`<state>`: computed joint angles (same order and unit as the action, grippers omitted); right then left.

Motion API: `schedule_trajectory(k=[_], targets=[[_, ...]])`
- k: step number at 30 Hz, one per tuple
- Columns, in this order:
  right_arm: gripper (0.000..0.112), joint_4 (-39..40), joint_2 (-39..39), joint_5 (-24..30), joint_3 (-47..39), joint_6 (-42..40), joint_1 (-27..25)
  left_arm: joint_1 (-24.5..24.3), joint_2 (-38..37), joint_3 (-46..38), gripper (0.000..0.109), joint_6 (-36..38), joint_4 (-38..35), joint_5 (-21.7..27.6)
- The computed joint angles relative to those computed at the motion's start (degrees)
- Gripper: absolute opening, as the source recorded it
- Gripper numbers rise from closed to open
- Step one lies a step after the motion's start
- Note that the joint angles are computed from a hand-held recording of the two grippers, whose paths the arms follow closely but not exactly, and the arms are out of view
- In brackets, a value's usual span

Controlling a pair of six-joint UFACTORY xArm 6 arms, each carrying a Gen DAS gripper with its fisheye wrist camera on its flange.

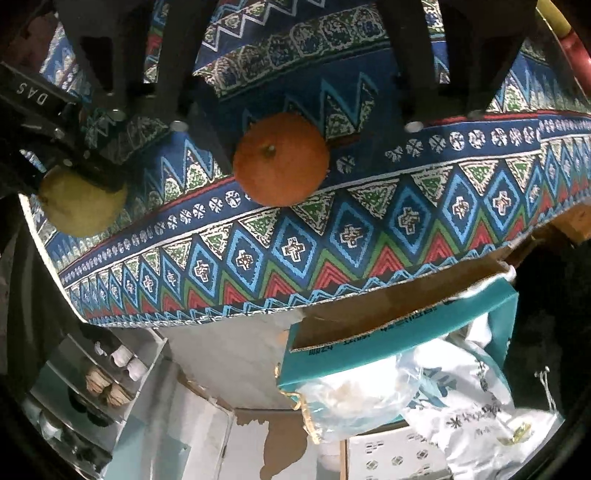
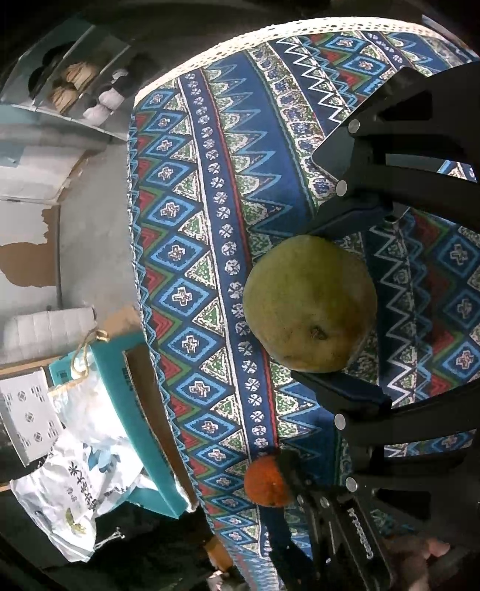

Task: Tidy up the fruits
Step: 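Lift the pear with the right tool while the left tool grasps the tangerine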

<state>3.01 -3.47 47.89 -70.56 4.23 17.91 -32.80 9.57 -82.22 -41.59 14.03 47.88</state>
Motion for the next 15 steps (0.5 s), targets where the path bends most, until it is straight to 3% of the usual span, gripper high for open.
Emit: schedule_trajectory(k=[1, 2, 15], targets=[[0.066, 0.1, 0.1, 0.1, -0.1, 0.1, 0.0, 0.1, -0.2, 0.4, 0.049, 1.1, -1.3, -0.9], [0.066, 0.1, 0.1, 0.1, -0.2, 0.1, 0.0, 0.2, -0.4, 0.8, 0.048, 2.3, -2.8, -1.7], [0.066, -1.1, -2.4, 0.3, -0.1, 0.7, 1.1, -1.4, -5.1, 3.2, 0.046, -1.4, -0.2, -0.9]])
